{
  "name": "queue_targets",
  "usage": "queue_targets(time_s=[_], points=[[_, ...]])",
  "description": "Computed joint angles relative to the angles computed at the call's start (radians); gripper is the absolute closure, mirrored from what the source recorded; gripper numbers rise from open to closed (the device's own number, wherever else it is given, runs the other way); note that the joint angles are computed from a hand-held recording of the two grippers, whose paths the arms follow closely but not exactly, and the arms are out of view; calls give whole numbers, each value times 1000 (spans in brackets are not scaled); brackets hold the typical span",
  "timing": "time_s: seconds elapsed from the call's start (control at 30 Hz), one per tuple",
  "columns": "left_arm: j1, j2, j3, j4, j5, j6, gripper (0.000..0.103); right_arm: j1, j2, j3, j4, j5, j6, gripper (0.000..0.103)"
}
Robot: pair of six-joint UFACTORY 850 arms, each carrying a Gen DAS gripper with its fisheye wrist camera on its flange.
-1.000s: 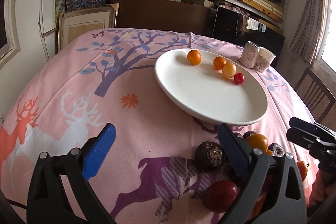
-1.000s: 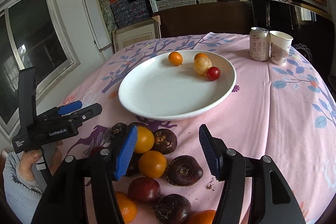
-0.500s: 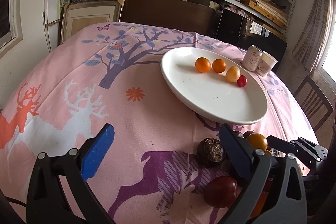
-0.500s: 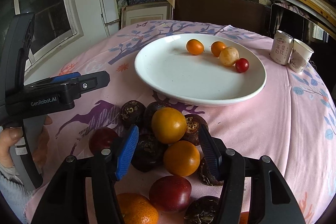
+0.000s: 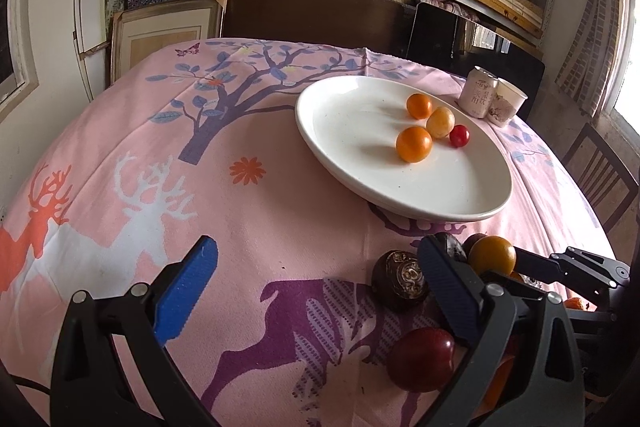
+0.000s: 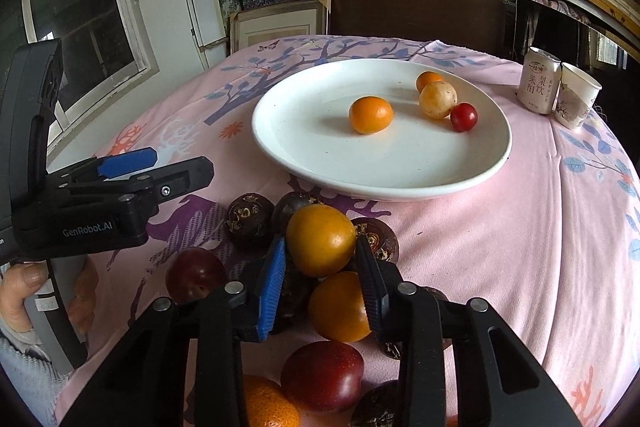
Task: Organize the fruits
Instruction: 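Grasp a yellow-orange tangerine with the right tool while the left tool grasps a red plum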
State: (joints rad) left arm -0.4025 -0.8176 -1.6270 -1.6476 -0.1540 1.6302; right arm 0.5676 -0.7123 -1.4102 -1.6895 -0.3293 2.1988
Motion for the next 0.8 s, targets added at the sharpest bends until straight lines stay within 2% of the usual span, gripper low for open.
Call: queue_targets(time_s=[0.27,0.5,0.6,0.8], points=[[-2,0,1,25,2,-18,5,-1,4,3,-12,0,18,67],[1,15,27,-9,-21,17,5,-10,61,79,-214,-24,260,67],[-4,50,91,-119,-48,172,5,-20,95,125,-302,-48,381,67],[-39,104,194,-359,-42,549,5,-37,144,195,-410,-84,558,68]])
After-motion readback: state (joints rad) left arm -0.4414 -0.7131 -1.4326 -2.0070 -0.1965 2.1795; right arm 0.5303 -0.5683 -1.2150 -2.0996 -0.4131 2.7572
